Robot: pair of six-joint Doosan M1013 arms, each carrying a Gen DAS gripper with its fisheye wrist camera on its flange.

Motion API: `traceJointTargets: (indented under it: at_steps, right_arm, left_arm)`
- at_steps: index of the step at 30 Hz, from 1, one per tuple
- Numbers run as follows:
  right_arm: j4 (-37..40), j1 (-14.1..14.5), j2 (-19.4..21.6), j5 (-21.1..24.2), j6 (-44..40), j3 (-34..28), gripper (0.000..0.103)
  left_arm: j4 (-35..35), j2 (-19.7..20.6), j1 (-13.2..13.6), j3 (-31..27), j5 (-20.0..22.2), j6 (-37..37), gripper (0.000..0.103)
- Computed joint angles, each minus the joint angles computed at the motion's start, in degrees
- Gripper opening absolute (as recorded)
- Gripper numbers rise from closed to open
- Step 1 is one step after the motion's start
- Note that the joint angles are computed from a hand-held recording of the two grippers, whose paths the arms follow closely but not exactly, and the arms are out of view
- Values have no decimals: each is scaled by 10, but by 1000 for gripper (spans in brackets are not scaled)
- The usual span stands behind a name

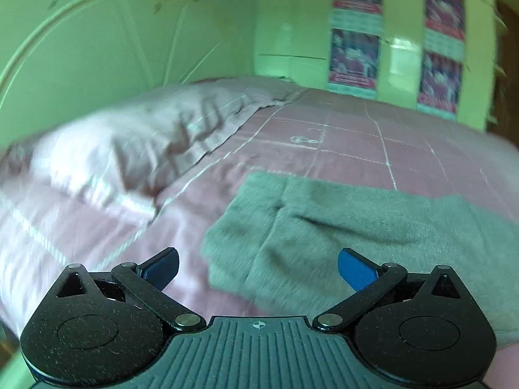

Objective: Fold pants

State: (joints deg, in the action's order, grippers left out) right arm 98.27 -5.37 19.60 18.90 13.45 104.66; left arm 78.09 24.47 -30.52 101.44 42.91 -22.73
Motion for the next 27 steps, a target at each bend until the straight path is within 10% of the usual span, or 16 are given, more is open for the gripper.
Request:
traceJointTargets:
  at_steps: [6, 9, 12, 17, 27]
  right_arm:
    - [-279, 100, 95, 146, 125, -175, 15]
    - [-424, 141, 148, 164, 222, -266, 16]
    - [-512, 155, 194, 192, 297, -341, 16]
    - [-576, 157, 243, 235, 325, -410, 20]
    - [-561, 156, 289, 322, 289, -480, 18]
  left_arm:
    - [30, -15, 19, 40, -75, -102, 102]
    - [66, -16, 40, 45, -124, -156, 81]
    - [80, -12, 58, 40, -161, -171, 81]
    - [119, -3, 79, 34, -221, -220, 81]
    - [124, 15, 83, 18, -200, -248, 71]
